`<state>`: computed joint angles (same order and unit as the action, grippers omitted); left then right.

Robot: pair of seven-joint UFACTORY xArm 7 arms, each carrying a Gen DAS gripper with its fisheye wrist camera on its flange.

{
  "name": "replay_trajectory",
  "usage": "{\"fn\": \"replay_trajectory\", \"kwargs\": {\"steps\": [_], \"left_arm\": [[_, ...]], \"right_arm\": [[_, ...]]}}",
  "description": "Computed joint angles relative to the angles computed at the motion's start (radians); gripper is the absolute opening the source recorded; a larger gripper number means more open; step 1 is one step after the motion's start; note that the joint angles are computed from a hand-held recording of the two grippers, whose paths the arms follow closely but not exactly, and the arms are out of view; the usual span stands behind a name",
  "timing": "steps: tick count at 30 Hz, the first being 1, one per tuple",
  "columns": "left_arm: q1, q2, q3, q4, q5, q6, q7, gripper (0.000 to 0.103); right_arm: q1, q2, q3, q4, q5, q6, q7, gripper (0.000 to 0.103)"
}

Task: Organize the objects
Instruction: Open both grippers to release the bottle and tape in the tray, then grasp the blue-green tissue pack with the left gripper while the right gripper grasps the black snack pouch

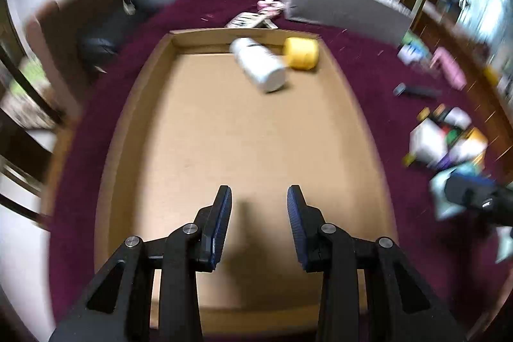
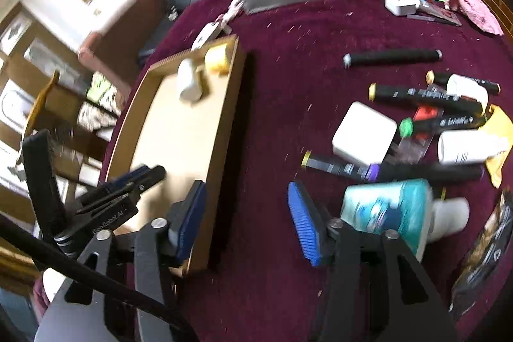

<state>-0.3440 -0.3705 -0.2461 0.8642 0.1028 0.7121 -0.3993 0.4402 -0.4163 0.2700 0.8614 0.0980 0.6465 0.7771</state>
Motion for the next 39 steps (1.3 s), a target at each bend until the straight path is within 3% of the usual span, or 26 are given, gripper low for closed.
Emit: {"fn": "replay_trajectory", "kwargs": {"steps": [3,6,10,14,16,28,29,31,34,36,37,39], "left_arm": [[0.033,-0.042,-0.010,-0.031,0.065,0.061,-0.021,0.031],[0.046,-0.059,-0.018,-0.050,0.101,0.112,-0.024,0.031],[0.028,-0.101,-0.018,-0.093,0.109,0.127,0.016,0.031],[0.020,-0.152,-0.013,-0.125,0.101,0.112,0.049,0.031],[0.024,-0.173,-0.017,-0.140,0.105,0.104,0.057,0.031],[-0.006,-0.213,0.010,-0.144,0.022,0.154,0.159,0.031],[-0.005,-0.219,0.012,-0.138,0.012,0.150,0.162,0.031],[0.001,-0.234,0.007,-0.127,0.002,0.132,0.157,0.031],[-0.023,-0.253,0.021,-0.092,-0.066,0.086,0.159,0.031],[-0.061,-0.244,0.030,-0.067,-0.128,0.032,0.176,0.036],[-0.078,-0.228,0.026,-0.054,-0.152,0.006,0.183,0.044],[-0.118,-0.168,0.012,-0.016,-0.197,-0.042,0.202,0.049]], "right_arm": [[0.023,0.053,0.030,0.030,-0.009,-0.001,-0.007,0.054],[0.015,0.143,0.075,0.098,-0.081,0.038,0.063,0.054],[0.036,0.227,0.102,0.167,-0.202,0.116,0.151,0.054],[0.081,0.274,0.099,0.224,-0.260,0.211,0.165,0.054],[0.099,0.301,0.097,0.258,-0.295,0.270,0.169,0.049],[0.154,0.276,0.077,0.249,-0.247,0.343,0.129,0.048],[0.154,0.263,0.072,0.234,-0.230,0.323,0.118,0.048],[0.150,0.179,0.039,0.145,-0.135,0.186,0.077,0.048],[0.118,0.034,0.026,0.039,-0.098,0.087,0.077,0.048],[0.061,-0.125,0.038,-0.053,-0.146,0.068,0.111,0.049],[0.029,-0.192,0.049,-0.086,-0.170,0.076,0.129,0.050],[-0.029,-0.326,0.066,-0.155,-0.204,0.114,0.165,0.063]]}}
